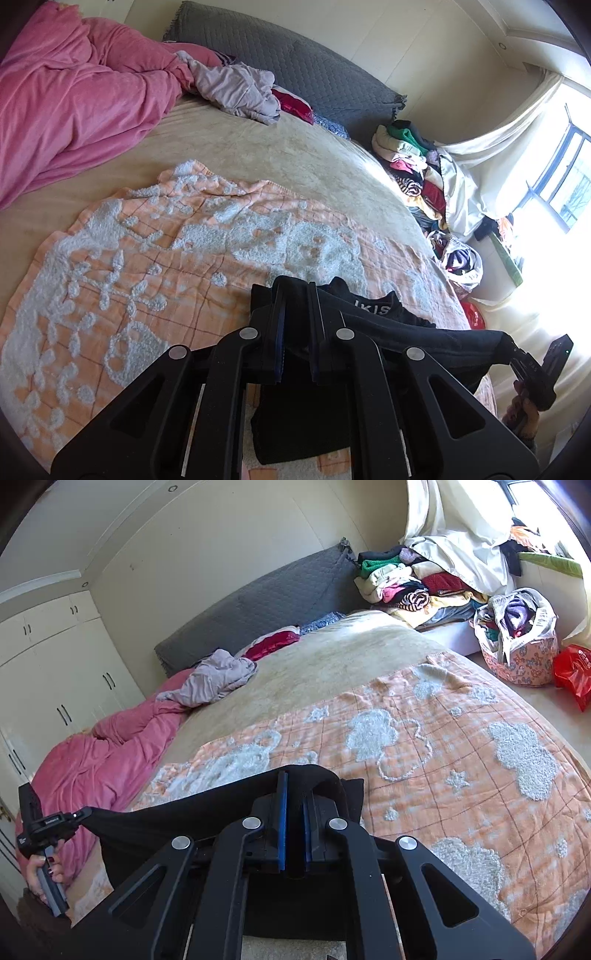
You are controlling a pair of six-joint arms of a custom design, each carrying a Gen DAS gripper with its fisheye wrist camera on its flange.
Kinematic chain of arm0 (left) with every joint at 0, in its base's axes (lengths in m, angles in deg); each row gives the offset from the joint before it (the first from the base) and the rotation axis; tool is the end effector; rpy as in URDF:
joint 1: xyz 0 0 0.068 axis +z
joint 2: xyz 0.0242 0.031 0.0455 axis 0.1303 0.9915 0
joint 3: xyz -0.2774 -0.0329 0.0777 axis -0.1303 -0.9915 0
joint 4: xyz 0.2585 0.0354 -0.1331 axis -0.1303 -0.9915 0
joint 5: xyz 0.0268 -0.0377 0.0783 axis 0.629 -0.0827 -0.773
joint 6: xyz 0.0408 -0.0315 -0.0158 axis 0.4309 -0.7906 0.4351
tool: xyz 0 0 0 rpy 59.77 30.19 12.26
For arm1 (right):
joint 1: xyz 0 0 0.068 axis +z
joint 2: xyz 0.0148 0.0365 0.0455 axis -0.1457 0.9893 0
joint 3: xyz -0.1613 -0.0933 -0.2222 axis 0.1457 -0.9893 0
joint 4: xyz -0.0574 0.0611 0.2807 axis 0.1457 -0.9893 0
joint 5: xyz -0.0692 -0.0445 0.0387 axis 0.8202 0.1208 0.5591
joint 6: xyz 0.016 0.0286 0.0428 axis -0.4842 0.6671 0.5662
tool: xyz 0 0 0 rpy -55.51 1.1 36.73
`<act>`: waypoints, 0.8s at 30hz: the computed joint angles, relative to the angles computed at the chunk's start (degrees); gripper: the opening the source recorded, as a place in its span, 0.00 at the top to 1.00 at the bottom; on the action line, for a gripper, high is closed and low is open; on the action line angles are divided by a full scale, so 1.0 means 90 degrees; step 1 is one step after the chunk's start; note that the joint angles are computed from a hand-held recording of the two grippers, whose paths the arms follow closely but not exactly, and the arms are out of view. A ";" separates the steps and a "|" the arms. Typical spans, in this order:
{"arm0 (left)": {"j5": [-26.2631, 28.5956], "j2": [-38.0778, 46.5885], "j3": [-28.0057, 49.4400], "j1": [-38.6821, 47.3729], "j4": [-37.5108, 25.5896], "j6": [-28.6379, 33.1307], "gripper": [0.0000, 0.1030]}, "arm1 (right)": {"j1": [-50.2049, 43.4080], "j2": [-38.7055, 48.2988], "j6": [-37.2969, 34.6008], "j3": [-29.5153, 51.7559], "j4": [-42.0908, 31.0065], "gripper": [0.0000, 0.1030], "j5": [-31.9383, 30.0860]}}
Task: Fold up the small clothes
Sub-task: 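Lift the hem with both tools and fold it over toward the collar, then open both tools and release the folded hem onto the sweatshirt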
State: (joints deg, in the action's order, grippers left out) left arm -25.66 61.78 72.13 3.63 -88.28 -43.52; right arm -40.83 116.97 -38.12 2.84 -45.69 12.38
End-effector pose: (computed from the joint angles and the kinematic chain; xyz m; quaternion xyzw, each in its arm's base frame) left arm 0.3142 -0.0340 0.2363 -0.0329 0.8887 -0.2434 0.3871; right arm 0.2302 -0.1225 0.2371 0.1517 0.8474 0.1576 0.4839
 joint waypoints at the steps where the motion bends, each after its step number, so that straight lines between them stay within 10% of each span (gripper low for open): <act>1: -0.0051 0.0110 -0.0010 -0.0023 0.0050 0.0011 0.96 | 0.0035 0.0118 0.0003 0.0010 0.0039 0.94 0.0066; 16: -0.1083 0.1161 -0.0177 -0.0567 0.0480 0.0473 0.95 | 0.0285 0.1379 0.0080 -0.0276 0.0556 0.94 0.0726; 24: -0.1692 0.0701 -0.0606 -0.1042 0.0309 0.0609 0.82 | 0.0264 0.1078 0.0051 -0.0485 0.0418 0.70 0.1079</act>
State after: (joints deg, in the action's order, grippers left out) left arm -40.89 68.08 66.68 -5.75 -85.50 -38.03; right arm -38.46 126.67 -37.66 -1.52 -41.92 22.10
